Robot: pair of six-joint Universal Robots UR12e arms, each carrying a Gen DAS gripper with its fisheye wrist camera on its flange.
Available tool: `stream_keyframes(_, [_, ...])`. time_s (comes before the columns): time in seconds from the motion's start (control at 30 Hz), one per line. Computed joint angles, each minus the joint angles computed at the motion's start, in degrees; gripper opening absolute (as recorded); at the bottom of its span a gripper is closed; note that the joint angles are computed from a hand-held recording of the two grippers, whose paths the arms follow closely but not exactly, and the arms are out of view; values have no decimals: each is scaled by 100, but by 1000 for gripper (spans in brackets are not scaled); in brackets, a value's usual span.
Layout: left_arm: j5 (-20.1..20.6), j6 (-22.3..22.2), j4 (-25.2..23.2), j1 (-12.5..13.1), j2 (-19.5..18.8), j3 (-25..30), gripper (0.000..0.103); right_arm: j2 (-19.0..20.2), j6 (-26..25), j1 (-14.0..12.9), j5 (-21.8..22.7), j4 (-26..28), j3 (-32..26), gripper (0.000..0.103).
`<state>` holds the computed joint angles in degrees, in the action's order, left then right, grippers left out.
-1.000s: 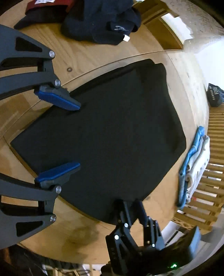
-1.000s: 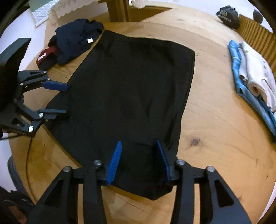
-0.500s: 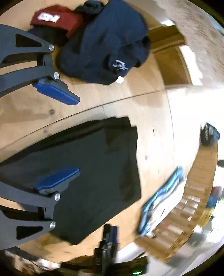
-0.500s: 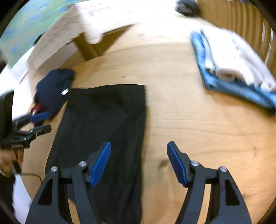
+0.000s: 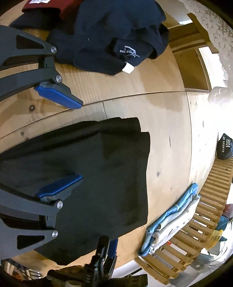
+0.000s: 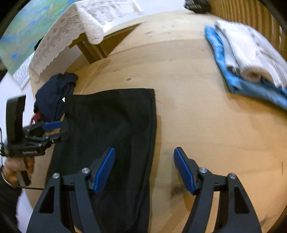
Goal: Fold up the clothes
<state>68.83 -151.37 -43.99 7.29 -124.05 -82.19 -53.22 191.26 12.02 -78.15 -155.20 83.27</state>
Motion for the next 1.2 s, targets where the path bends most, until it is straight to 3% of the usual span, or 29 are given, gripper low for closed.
stream_keyframes(0.2, [-50,174,168,-21,28,-95,74,96,-169,44,40,-466,14,69])
stream_keyframes(0.27, [-141,217,169,-21,34,-112,74,101,-243,62,19,-293,-54,69])
stream_keyframes(0.5, [-211,515,-105,-83,40,-44,72,98,-757,277,-709,806,-417,68])
stream_keyframes(0.57, [-171,606,-134,-113,43,-31,67,128,-963,345,-852,896,-487,57])
stream_keyframes(0.6, [-140,593,-106,-124,45,-31,64,134,-982,351,-804,922,-510,42])
stream_keyframes(0.63, [-107,570,-72,-134,46,-33,54,136,-953,343,-686,950,-528,28])
stream_keyframes(0.7, [-128,504,-83,-136,44,-21,40,148,-884,329,-561,937,-544,18])
stream_keyframes(0.9, [-714,407,-591,-37,30,55,18,134,-535,233,-127,697,-434,13])
stream_keyframes(1.07, [-1611,599,-1217,71,24,26,15,150,165,58,841,225,-219,12])
stream_keyframes(1.2, [-1857,617,-1419,74,45,-4,15,164,407,20,1232,17,-149,12])
